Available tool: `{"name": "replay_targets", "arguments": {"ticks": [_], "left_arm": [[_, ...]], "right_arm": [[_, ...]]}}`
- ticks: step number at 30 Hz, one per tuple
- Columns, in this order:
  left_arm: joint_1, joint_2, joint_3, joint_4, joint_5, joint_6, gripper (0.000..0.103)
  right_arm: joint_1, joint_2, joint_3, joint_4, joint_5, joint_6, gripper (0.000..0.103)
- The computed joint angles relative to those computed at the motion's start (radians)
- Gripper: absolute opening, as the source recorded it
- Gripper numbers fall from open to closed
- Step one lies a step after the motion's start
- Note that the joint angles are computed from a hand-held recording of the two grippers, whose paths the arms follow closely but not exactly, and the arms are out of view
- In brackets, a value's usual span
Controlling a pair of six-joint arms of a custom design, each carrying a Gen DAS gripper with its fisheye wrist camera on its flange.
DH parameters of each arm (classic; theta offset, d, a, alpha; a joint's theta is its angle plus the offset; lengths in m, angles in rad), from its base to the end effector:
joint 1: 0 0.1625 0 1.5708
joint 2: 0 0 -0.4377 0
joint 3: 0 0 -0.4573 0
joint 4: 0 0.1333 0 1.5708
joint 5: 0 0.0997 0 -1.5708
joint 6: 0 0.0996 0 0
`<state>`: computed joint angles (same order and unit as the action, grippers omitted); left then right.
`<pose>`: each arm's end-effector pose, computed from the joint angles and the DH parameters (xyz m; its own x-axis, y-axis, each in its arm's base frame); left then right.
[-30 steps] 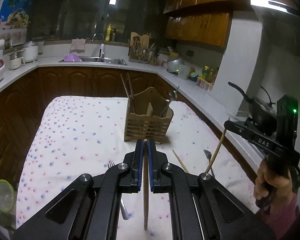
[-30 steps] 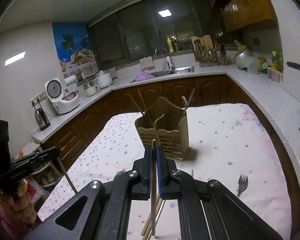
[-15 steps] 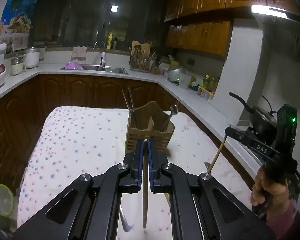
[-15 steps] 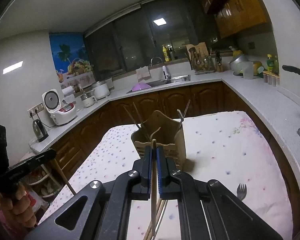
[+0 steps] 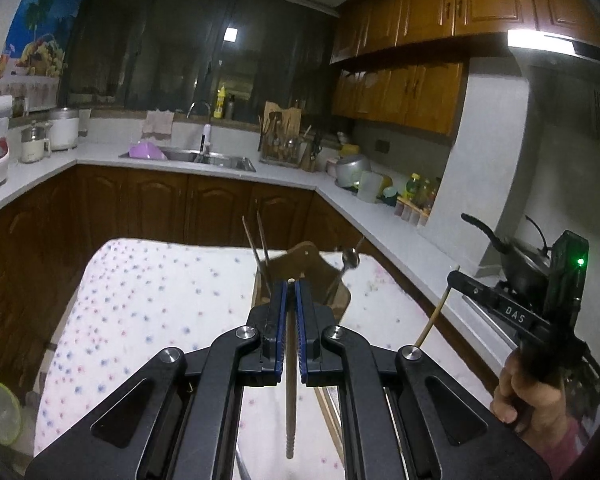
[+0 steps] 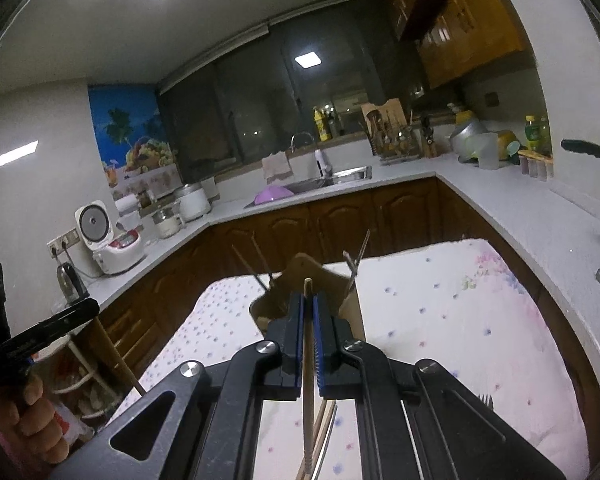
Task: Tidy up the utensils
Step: 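Lift both wooden chopsticks upright and carry them over the wooden holder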
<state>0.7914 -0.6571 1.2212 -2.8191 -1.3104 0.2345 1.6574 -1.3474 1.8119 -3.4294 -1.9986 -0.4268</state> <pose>-0.4992 -0.7314 0.1738 -0.6532 0.6761 -0.3409 0.7160 0.4052 -0.5684 0.1446 -0.6023 0.4667 -0.8510 0.2263 0.4739 -0.4037 0.2953 -0.8659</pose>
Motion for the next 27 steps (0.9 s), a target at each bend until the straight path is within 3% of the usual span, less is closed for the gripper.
{"name": "replay_targets", "arguments": {"ticks": [14,22,27], "left_arm": [[0.003,0.176,-0.298,-0.020,-0.032,0.049,0.004],[0.014,0.346,-0.586,0.030,-0.024,0.046,0.004],[0.026,0.501,-0.860,0.128,-0.026,0.037,0.004]], "right_arm": [[-0.006,0.102,-0.189,-0.064,0.039,-0.046,0.004],[-0.020,0.179,-0.307,-0.114,0.076,-0.090,0.004],[-0.037,0.224,-0.375,-0.106,0.095,-0.093,0.004]]}}
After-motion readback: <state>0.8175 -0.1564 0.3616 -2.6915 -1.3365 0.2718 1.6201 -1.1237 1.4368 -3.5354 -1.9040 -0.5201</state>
